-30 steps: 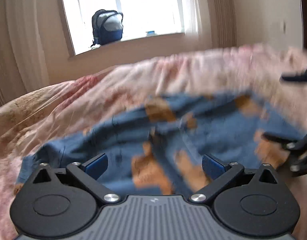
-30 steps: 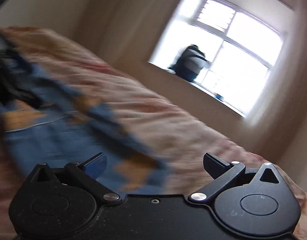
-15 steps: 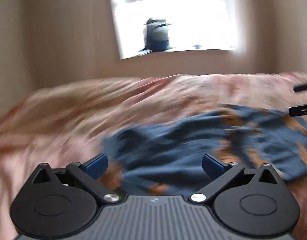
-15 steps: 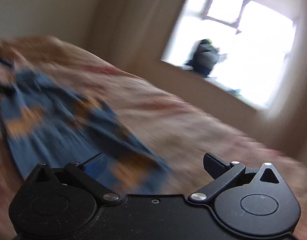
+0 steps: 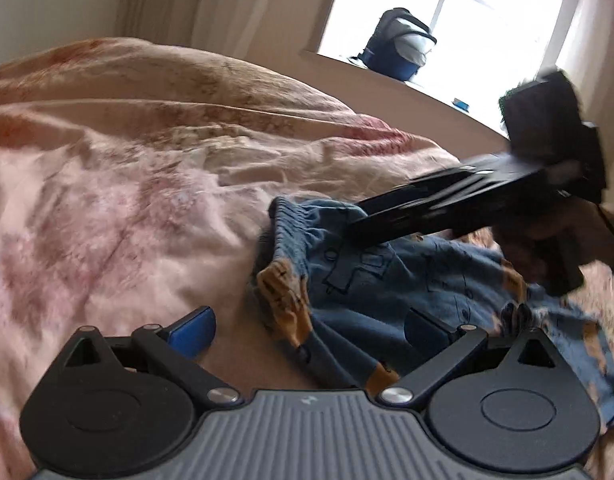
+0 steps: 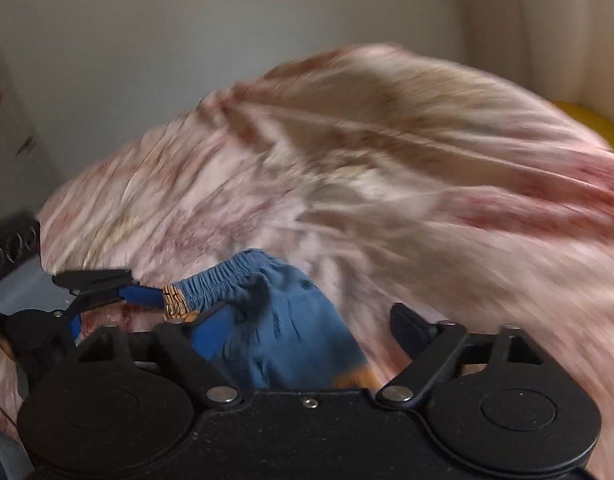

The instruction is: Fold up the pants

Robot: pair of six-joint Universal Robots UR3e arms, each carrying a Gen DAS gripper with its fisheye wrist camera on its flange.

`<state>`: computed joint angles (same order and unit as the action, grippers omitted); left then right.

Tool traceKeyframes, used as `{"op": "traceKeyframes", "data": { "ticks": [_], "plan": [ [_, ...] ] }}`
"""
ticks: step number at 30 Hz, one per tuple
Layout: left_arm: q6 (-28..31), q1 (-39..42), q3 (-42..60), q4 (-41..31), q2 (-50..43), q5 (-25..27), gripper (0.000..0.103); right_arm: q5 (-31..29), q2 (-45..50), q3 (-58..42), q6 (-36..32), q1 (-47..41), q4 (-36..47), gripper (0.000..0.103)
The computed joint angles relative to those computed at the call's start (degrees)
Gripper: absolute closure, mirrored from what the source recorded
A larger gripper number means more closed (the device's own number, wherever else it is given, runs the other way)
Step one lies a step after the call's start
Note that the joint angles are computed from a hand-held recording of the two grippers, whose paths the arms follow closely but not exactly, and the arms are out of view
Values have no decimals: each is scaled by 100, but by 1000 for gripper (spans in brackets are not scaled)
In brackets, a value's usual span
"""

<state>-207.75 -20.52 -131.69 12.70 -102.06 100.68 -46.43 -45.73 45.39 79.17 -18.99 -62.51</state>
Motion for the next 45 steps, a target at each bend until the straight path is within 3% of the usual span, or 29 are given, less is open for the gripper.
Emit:
{"op": "traceKeyframes", "data": {
  "ticks": [1, 3, 6, 10, 12, 14, 17, 19, 20, 22, 26, 29, 31, 33, 34, 35, 39, 40, 42, 44, 45],
  "plan": [
    [120, 16, 34, -6, -37, -18, 0, -84, -56, 207, -15, 109, -273, 58],
    [194, 13, 38, 96, -124, 13, 0, -119, -326, 872, -191, 162, -784, 79],
    [178, 197, -88, 360, -215, -192, 0, 170, -102, 794, -249, -26, -605, 89],
    [95, 591, -213, 680, -242, -697, 1, 370, 499, 101, -22, -174, -137, 89],
    [-119, 907, -412, 1010, -242, -1140, 1, 390, 450, 210, -10, -158, -228, 89],
    [-425, 1088, -560, 1255, -261, -1349, 9, 394, 406, 297, 45, -128, -338, 87],
    [-627, 982, -306, 596, -129, -1047, 37, 379, 234, 497, 39, -192, -491, 84],
    [-801, 921, -147, 122, -1, -866, 68, 423, -141, 1096, 192, -224, -1052, 75],
    [-869, 1026, -215, 131, 73, -1059, 76, 461, -407, 1478, 263, -282, -1384, 65],
    [-1137, 1164, -397, 259, 200, -1277, 81, 607, -1052, 2227, 39, -575, -1726, 51],
    [-1194, 934, -342, 44, 320, -915, 84, 623, -2060, 3424, -616, -1161, -2216, 30],
    [-1230, 705, -187, -284, 446, -593, 84, 68, -2306, 4521, 84, -1187, -4607, 32],
    [-1179, 627, -157, -403, 560, -500, 84, 168, -2140, 4638, 44, -1429, -5273, 32],
    [-1081, 544, -128, -474, 618, -375, 84, 339, -1973, 4251, 615, -1716, -5176, 31],
    [-1064, 511, -116, -491, 623, -335, 84, 437, -2033, 4352, 850, -1854, -5502, 34],
    [-1081, 490, -94, -529, 621, -307, 84, 586, -2145, 4450, 777, -2040, -5603, 34],
    [-1176, 427, 43, -697, 591, -208, 84, 681, -2537, 4197, -508, -2576, -3685, 30],
    [-1188, 411, 67, -729, 597, -183, 84, 582, -2639, 4344, -781, -2625, -3628, 26],
    [-1226, 344, 134, -800, 618, -93, 84, 338, -2862, 5252, -843, -2622, -4904, 26],
    [-1243, 234, 218, -841, 644, 49, 84, 257, -2708, 5895, -452, -2597, -6509, 25],
    [-1255, 147, 336, -959, 656, 166, 85, 402, -2541, 5857, -103, -2674, -6734, 23]
  ]
}}
